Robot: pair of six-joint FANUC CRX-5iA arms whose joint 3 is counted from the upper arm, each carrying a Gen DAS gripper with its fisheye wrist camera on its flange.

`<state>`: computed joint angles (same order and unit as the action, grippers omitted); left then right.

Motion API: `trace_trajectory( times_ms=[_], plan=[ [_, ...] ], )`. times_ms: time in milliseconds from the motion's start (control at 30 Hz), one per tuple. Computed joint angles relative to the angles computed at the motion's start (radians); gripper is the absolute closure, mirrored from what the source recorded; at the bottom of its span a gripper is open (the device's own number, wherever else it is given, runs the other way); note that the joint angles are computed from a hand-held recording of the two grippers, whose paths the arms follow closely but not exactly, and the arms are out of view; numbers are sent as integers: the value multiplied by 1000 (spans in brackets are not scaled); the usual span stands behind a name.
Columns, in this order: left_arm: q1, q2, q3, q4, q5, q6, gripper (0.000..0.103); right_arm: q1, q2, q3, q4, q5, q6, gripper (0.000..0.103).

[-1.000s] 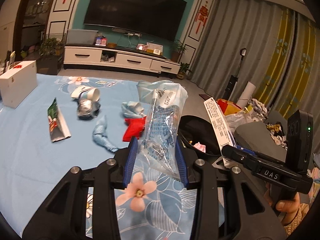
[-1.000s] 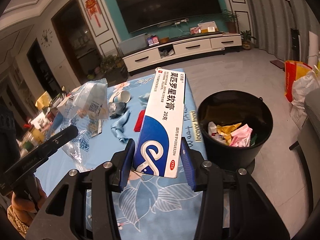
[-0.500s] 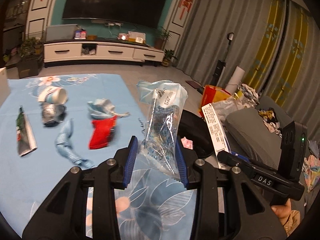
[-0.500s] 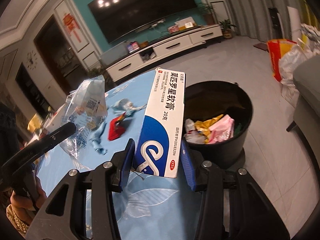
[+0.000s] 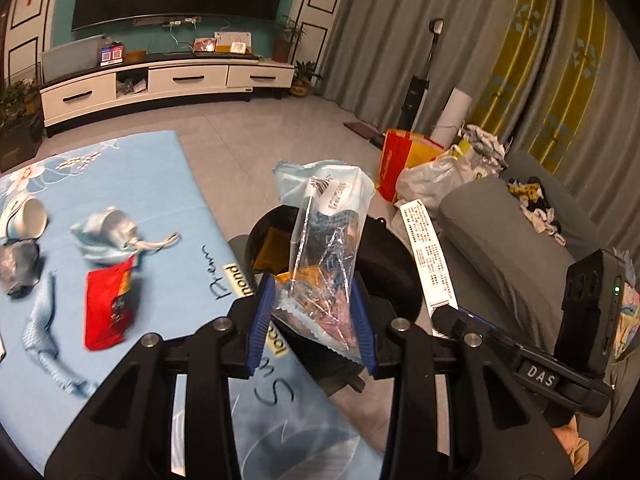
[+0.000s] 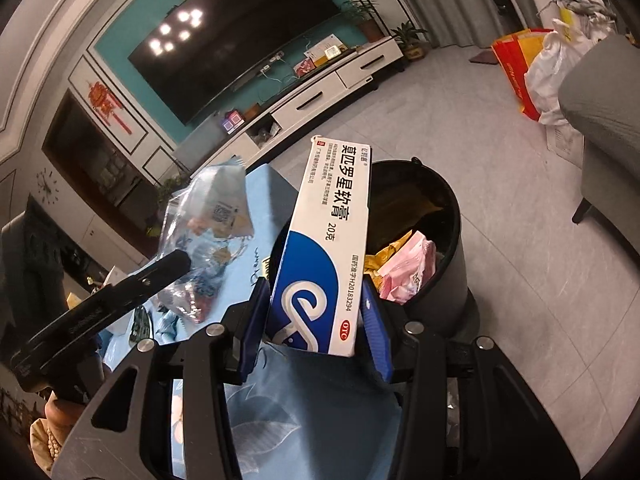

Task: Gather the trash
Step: 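Carry the clear bag and medicine box over the bin and release both, then move both tools back toward the trash on the tablecloth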

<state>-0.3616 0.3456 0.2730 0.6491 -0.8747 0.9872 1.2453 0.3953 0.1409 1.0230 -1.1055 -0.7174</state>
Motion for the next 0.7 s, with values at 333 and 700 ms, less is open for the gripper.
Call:
trace_trajectory(
  times_ms=[333,700],
  plan=[
    [-47,131,189,-151,-39,117,46,-57,-1,-18,-30,51,7,39],
    [-23,74,97,-155,-23,116,25,-32,-11,-22,-72,16,-23,29]
  ],
)
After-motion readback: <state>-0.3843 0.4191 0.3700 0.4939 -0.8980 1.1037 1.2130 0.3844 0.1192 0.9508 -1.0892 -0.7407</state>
